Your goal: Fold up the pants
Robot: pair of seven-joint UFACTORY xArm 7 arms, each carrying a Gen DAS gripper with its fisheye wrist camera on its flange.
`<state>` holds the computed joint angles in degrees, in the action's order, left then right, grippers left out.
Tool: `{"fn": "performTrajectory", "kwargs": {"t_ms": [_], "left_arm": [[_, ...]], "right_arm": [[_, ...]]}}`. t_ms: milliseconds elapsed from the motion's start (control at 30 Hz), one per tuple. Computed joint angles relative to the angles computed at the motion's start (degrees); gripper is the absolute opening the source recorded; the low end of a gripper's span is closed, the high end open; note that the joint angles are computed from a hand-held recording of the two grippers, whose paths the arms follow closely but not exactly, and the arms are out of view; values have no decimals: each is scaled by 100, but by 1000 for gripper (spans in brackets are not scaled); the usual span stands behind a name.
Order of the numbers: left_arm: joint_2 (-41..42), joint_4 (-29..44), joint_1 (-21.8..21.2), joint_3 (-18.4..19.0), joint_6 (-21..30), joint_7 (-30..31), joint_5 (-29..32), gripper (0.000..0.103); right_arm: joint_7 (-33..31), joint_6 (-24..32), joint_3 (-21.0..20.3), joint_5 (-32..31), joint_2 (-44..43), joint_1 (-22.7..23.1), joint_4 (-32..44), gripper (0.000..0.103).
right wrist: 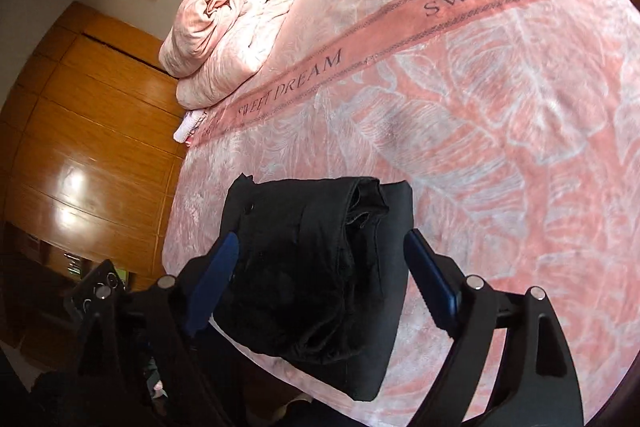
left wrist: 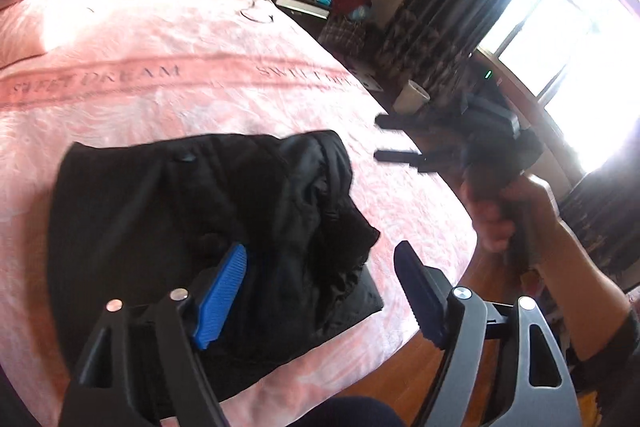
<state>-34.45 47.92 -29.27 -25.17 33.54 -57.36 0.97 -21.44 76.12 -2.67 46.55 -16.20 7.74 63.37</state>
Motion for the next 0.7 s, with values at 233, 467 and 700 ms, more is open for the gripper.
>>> {"fn": "performTrajectory", "kwargs": {"t_ms": [233,467,700], "left_arm": [[-1438,-1168,45,333,475,-247,-279,83],[-2206,-2065,172,559,1002,-485,-576,83],[-2543,-2380,78,529,1065,-525,-679,83]], "right_arm": [[-244,-360,109,1133,606,110,-309,54],[40,-1054,523,274,530,19,-368,24],[366,-1228,100,714,-921,111,-1531,59]]}}
